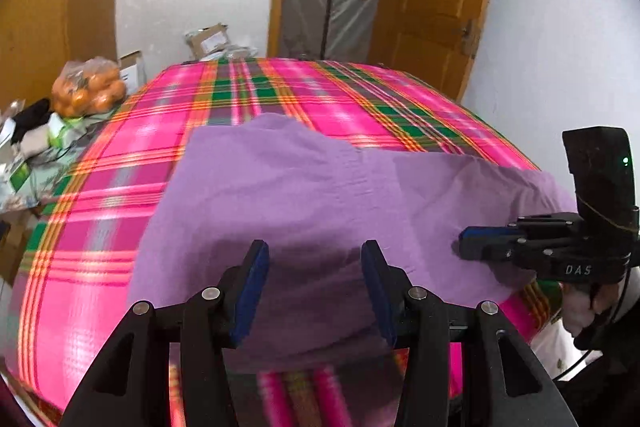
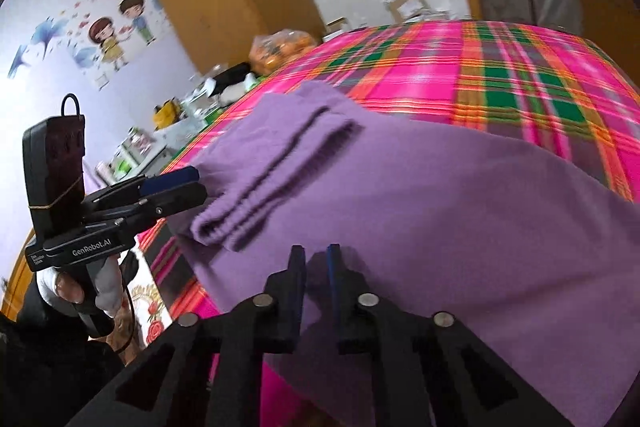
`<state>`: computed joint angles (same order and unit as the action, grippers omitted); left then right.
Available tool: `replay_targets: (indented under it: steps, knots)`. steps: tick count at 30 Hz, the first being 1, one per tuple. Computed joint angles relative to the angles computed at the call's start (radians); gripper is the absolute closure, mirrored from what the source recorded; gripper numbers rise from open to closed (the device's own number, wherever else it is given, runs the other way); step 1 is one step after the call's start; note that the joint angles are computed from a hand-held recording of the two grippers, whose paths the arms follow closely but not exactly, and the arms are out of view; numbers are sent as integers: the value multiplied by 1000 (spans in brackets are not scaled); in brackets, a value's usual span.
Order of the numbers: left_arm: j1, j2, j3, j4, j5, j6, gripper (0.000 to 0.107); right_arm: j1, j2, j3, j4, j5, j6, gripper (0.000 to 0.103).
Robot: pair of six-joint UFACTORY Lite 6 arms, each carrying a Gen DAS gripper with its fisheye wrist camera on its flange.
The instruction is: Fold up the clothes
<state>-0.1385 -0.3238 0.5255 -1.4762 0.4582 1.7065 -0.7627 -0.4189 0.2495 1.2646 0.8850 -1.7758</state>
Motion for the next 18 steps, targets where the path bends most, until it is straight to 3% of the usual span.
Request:
replay_targets:
  steps: [5,10,13,14,18]
  knots:
    - [-44,51,10,-70,-19,52,58,-434,182,126,-154,190,-69,99]
    - [-43,47,33,-1,-14,-19,58,-770,354,324,-187,198,24,103]
    - [-75,61,61,-6,-29,-25,58,-813,365,383,-167,162,118,103]
    - [-98,71,76,-11,-44,-24,58,-808,345,380,-162,155,137,98]
    - [-164,120,138,-42,-76,-11,58,-623,208,314,-129,185,175,97]
